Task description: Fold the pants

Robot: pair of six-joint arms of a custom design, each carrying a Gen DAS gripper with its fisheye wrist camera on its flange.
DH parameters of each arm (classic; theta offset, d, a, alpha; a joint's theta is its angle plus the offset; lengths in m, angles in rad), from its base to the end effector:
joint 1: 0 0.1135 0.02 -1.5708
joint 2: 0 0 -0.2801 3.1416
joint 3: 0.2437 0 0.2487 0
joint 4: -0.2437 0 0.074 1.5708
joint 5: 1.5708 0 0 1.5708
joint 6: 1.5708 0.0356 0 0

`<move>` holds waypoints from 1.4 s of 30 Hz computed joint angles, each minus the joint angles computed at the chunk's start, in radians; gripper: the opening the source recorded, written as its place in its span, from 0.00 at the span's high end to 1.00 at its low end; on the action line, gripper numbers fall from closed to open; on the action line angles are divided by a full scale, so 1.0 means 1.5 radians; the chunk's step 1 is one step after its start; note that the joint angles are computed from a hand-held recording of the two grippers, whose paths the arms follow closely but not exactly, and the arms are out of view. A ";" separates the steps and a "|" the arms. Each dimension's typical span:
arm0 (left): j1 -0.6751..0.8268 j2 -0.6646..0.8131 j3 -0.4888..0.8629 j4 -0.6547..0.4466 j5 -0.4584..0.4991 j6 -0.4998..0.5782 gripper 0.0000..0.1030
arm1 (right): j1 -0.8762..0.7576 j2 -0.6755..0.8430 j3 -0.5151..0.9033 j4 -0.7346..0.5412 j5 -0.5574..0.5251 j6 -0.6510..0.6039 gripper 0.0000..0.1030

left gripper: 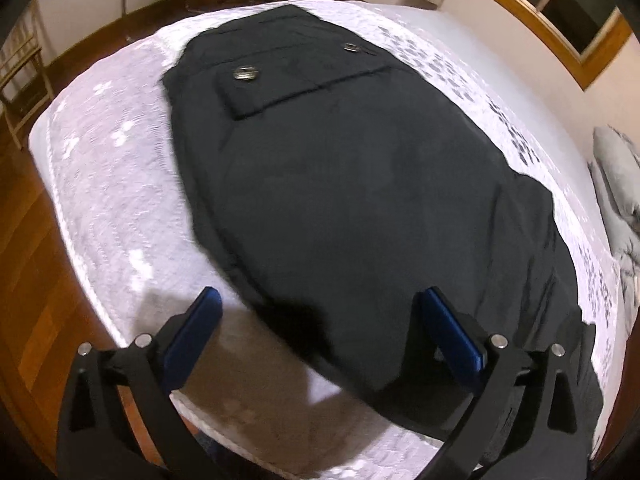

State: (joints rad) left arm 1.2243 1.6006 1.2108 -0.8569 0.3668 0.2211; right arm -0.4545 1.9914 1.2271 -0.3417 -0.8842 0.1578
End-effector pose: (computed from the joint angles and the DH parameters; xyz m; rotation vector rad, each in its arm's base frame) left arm 0.1168 0.2859 0.2556 -1.2076 2.3697 -0.0824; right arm 0.3656 -0.1480 0.1592 0.4618 2.3432 1.0281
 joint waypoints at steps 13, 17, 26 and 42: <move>-0.192 -0.093 -0.110 0.023 0.001 -0.077 0.03 | -0.057 0.050 0.185 -0.061 0.086 0.025 0.90; -0.212 -0.097 -0.126 0.050 -0.019 -0.086 0.03 | -0.068 0.082 0.161 -0.059 0.107 0.035 0.90; -0.162 -0.074 -0.079 0.007 0.010 -0.032 0.03 | -0.056 0.048 0.147 -0.048 0.140 0.031 0.90; -0.094 -0.074 -0.071 -0.010 0.036 0.028 0.03 | 0.062 -0.117 0.130 -0.017 0.186 0.060 0.90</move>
